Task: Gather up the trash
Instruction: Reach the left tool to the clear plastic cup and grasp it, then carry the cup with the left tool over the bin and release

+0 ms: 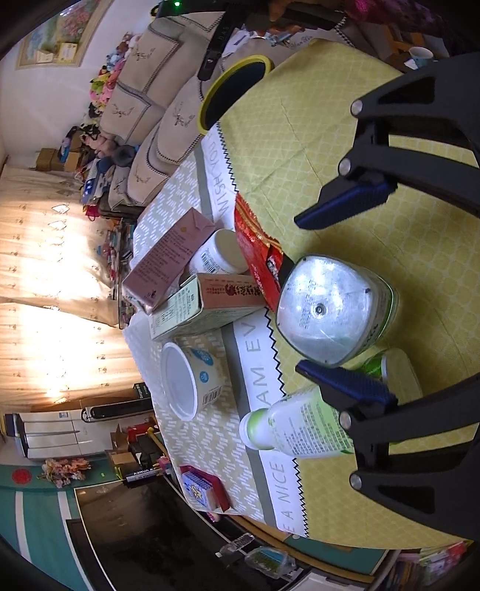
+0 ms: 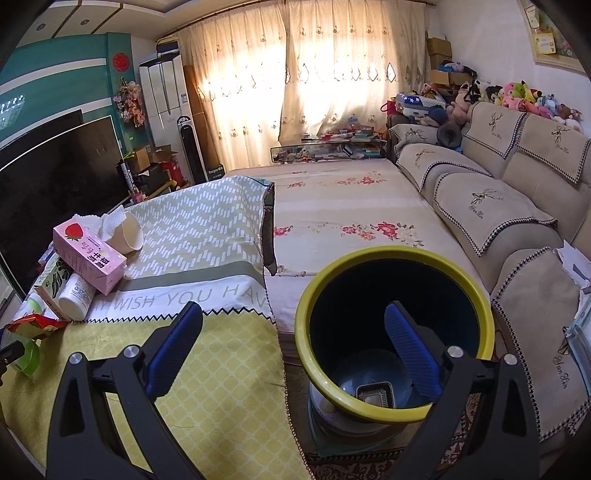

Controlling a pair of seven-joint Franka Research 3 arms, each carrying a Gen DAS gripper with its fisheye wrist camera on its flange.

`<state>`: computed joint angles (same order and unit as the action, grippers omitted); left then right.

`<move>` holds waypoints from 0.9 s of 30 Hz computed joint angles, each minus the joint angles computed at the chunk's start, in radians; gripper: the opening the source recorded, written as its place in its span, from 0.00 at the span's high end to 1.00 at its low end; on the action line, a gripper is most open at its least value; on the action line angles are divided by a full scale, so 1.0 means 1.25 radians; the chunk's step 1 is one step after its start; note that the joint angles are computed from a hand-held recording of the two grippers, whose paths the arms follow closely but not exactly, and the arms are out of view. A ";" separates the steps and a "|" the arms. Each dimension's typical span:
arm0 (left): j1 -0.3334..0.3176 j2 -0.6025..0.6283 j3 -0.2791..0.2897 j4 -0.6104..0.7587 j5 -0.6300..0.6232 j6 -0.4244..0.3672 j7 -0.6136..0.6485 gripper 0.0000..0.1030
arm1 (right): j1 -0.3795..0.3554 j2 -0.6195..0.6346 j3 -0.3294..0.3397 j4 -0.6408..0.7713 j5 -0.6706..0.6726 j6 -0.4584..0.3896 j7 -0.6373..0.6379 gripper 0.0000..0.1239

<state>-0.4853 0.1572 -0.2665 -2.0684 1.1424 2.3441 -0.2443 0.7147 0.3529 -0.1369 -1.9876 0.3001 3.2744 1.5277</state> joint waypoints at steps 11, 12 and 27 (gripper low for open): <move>-0.002 -0.011 -0.007 -0.012 -0.014 0.005 -0.008 0.49 | -0.052 0.002 0.055 0.001 0.001 0.004 -0.005 0.24; -0.005 -0.012 -0.009 -0.010 -0.013 0.004 -0.009 0.49 | -0.052 0.001 0.055 -0.001 0.002 0.007 -0.006 0.24; -0.064 0.065 -0.013 0.161 0.048 0.018 0.096 0.49 | 0.099 -0.079 -0.107 -0.086 0.148 0.076 -0.123 0.24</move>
